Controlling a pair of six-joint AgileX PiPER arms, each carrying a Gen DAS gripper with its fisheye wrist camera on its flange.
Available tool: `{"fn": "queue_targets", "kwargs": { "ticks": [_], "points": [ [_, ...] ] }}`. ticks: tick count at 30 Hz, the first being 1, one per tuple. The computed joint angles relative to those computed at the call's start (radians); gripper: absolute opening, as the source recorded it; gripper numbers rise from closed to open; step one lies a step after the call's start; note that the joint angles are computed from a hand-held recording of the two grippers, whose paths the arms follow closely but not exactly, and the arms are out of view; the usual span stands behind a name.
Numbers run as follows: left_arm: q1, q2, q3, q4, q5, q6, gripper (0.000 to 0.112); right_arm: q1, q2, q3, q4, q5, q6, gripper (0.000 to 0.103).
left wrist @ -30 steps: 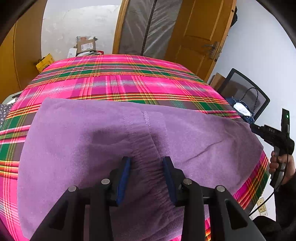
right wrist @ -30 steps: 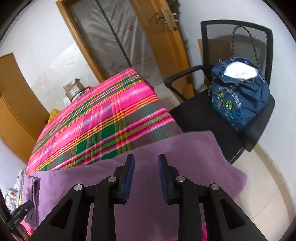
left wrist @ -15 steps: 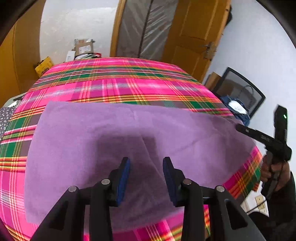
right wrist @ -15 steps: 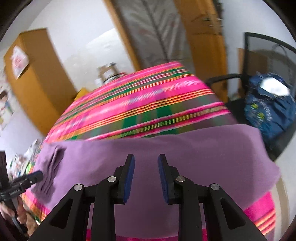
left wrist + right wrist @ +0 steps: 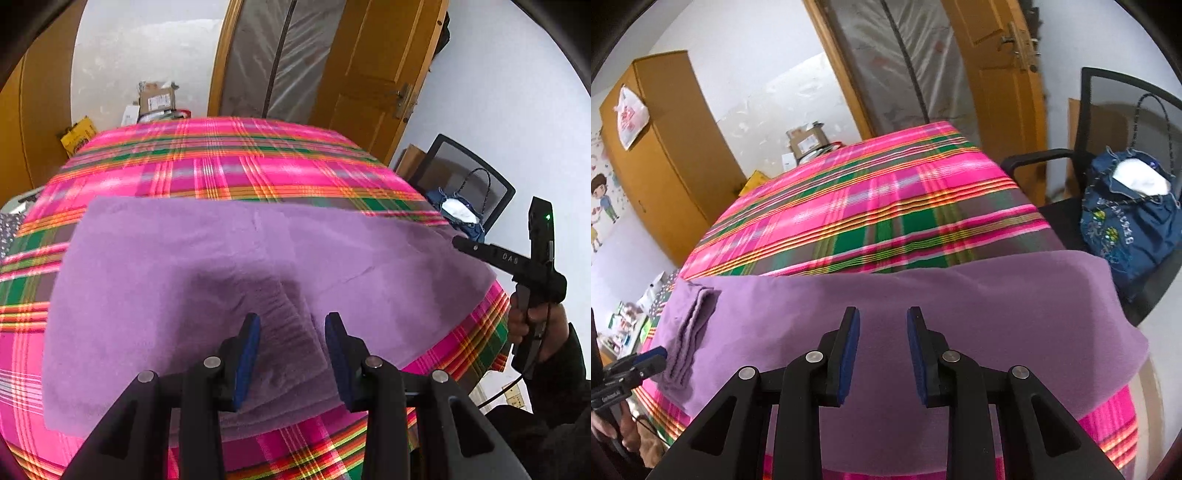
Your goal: Fold clothes
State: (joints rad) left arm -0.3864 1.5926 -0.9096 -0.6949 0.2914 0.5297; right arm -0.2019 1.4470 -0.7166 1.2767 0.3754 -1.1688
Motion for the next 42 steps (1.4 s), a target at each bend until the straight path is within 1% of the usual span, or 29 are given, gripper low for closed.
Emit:
{"fn": "queue_targets", "kwargs": {
  "ticks": [3, 5, 8, 10, 11, 13, 17, 24, 26, 27, 28, 29, 32, 35, 37, 42],
  "points": [
    [-0.018, 0.017, -0.008, 0.073, -0.004, -0.064, 0.037, -0.033, -0.005, 0.004, -0.019, 0.006, 0.015, 0.027],
    [-0.015, 0.014, -0.016, 0.066, 0.007, -0.058, 0.037, -0.067, -0.011, 0.004, -0.038, 0.006, 0.032, 0.027],
    [0.014, 0.012, -0.026, -0.082, 0.038, 0.085, 0.037, -0.139, -0.024, 0.004, -0.055, 0.030, 0.052, 0.027],
    [0.019, 0.016, -0.039, -0.131, 0.045, 0.131, 0.037, -0.197, -0.028, 0.001, -0.058, 0.056, 0.063, 0.027],
    [0.017, 0.019, -0.046, -0.129, 0.044, 0.130, 0.037, -0.225, -0.030, 0.001, -0.058, 0.069, 0.068, 0.028],
    [0.010, 0.031, -0.063, -0.122, 0.048, 0.124, 0.037, -0.300, -0.025, -0.002, -0.052, 0.110, 0.073, 0.036],
    [-0.008, 0.052, -0.084, -0.103, 0.054, 0.107, 0.037, -0.407, -0.013, -0.003, -0.058, 0.170, 0.092, 0.037],
    [-0.041, 0.093, -0.136, -0.039, 0.073, 0.037, 0.037, -0.460, -0.005, 0.003, -0.090, 0.171, 0.110, 0.038],
    [-0.052, 0.107, -0.150, -0.017, 0.079, 0.015, 0.037, -0.471, -0.004, 0.006, -0.095, 0.170, 0.118, 0.042],
    [-0.055, 0.112, -0.156, -0.012, 0.083, 0.010, 0.037, -0.479, -0.003, 0.008, -0.096, 0.171, 0.121, 0.050],
    [-0.056, 0.116, -0.161, -0.008, 0.086, 0.007, 0.037, -0.496, -0.003, 0.013, -0.082, 0.181, 0.107, 0.055],
    [-0.058, 0.121, -0.166, -0.004, 0.090, 0.004, 0.037, -0.514, -0.002, 0.017, -0.068, 0.191, 0.094, 0.055],
    [-0.062, 0.132, -0.177, 0.005, 0.097, -0.006, 0.037, -0.580, 0.015, 0.016, -0.040, 0.240, 0.083, 0.055],
    [-0.066, 0.140, -0.186, 0.016, 0.099, -0.021, 0.037, -0.698, 0.083, 0.000, 0.015, 0.356, 0.074, 0.055],
    [-0.068, 0.143, -0.189, 0.022, 0.101, -0.027, 0.037, -0.774, 0.152, -0.019, 0.037, 0.454, 0.090, 0.056],
    [-0.076, 0.150, -0.198, 0.049, 0.104, -0.056, 0.037, -0.865, 0.289, -0.056, 0.030, 0.597, 0.174, 0.056]
  ]
}}
